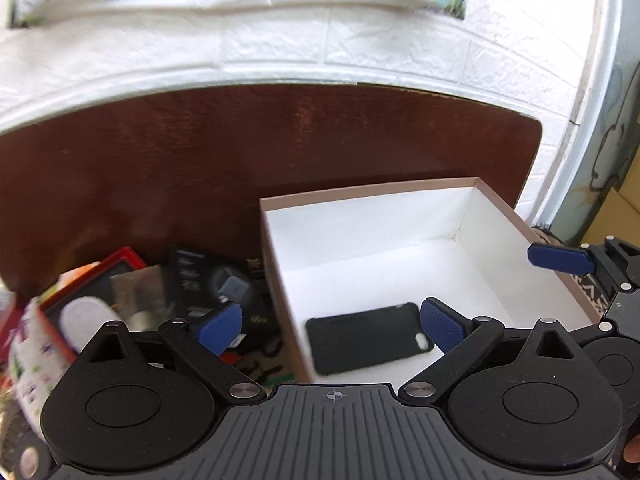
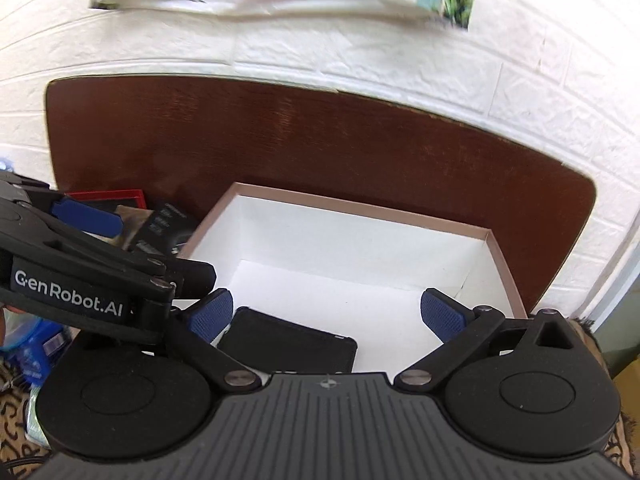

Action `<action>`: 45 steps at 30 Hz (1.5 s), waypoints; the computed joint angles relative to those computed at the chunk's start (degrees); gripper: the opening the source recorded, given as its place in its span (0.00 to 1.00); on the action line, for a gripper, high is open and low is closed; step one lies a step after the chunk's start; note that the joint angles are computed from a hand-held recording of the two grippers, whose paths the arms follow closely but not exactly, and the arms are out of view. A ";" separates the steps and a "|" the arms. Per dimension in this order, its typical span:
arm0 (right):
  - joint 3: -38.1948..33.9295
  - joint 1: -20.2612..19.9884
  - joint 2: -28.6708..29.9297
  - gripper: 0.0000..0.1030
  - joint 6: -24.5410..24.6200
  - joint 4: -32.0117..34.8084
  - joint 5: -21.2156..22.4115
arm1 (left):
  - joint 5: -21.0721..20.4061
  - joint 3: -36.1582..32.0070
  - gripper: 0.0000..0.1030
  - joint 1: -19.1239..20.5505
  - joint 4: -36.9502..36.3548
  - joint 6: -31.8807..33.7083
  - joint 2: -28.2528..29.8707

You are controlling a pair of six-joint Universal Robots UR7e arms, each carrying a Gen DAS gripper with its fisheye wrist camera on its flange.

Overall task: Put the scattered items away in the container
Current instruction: 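Withdraw the open left tool from the box back to the pile, then move the left tool down to the green snack packet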

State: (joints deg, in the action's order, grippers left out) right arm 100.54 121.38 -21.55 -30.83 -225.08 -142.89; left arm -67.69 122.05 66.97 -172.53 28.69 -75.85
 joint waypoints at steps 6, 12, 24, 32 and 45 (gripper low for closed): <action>2.61 3.31 2.48 0.98 -0.80 -5.25 -0.88 | 2.56 8.36 1.00 -0.52 -3.96 2.39 -7.59; 6.68 5.65 4.49 0.98 7.45 -5.23 2.29 | 0.19 14.99 1.00 2.85 -4.79 4.99 -15.76; 3.95 10.03 13.12 0.98 14.36 -3.12 0.17 | -4.03 18.29 1.00 13.82 -0.31 6.52 -23.21; 2.10 9.60 16.32 0.98 14.81 -3.26 2.08 | -4.81 15.83 0.99 18.26 1.79 5.42 -21.30; -0.64 6.54 19.25 0.78 13.03 -0.06 9.65 | -6.15 9.13 0.85 20.23 8.44 2.29 -14.26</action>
State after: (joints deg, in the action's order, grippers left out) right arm 99.91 127.92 -2.30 -17.80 -225.14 -133.24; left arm -73.83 131.18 87.20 -164.10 30.98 -90.11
